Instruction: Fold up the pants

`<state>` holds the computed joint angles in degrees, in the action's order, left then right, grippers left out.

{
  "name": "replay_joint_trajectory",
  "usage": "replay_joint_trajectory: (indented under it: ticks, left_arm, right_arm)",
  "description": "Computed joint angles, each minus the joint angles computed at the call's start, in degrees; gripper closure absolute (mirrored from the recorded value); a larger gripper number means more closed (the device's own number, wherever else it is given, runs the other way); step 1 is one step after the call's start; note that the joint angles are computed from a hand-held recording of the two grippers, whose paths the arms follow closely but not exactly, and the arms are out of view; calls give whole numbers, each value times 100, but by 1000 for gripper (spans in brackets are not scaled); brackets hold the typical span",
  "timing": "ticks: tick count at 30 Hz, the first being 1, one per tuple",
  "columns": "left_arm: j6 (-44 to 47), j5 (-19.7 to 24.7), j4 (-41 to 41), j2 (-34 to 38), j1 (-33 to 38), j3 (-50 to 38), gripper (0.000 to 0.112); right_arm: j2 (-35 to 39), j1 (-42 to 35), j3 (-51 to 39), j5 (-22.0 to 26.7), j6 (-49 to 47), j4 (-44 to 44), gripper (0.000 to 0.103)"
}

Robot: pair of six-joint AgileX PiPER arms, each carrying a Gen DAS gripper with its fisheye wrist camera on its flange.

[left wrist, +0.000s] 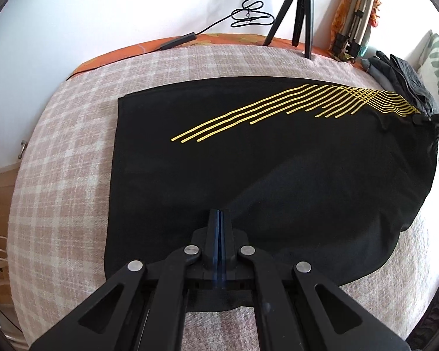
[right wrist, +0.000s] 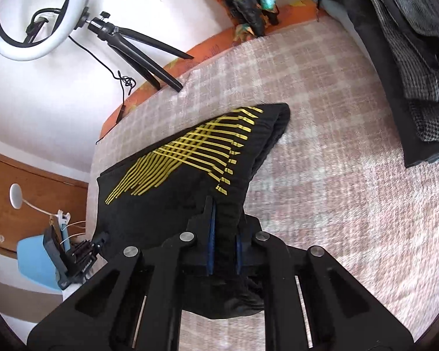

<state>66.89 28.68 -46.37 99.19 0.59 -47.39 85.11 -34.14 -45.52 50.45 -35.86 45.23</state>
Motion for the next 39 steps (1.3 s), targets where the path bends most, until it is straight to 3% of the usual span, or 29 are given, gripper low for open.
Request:
replay_joint_trajectory:
  ticks: [4,8,14,21,22,25,27,31,35,39]
  left_arm:
    - [461,275,-292,-48,130,9,112]
    - [826,495,-483,-17,310,-10,112]
    - [1290,1007,-772,111,994,-144,112]
    - [1742,1359,-756,224,1855,-208,112]
    - [1831,1434,-786,214,2009,-206,112]
    - [2093,1516,-839,139,2396,-140,112]
    - [2214,1485,-833,70,2561,-80,112]
    - [2411,1706,-860,-54,2933,-74,112]
    - [2542,2041,-953,-329,3120,46,112]
    - [2528,2425,-1031,-754,2912,183,112]
  right_arm:
    - [-435,977,-311,-73,995,-315,92]
    - [-386,2643,-888,-605,2501,-1179,92]
    - [1019,4851,-2132,-1237,4295,-2279,92]
    - [3230,6334,-4148,-1153,5195,-3086,92]
    - [3593,6447,-4518,-992,5076,-2998,90]
    - [4184,6513,-5313,-322,4575,-2447,71]
    - [3858,6420,-5001,-423,3689,-1816,68]
    - [2739,5942,-3875,-776,2125,-634,45]
    - [1877,5486,-2976,-1355,2313,-1533,45]
    - [1808,5023,-2407,-1659,2665,-2227,45]
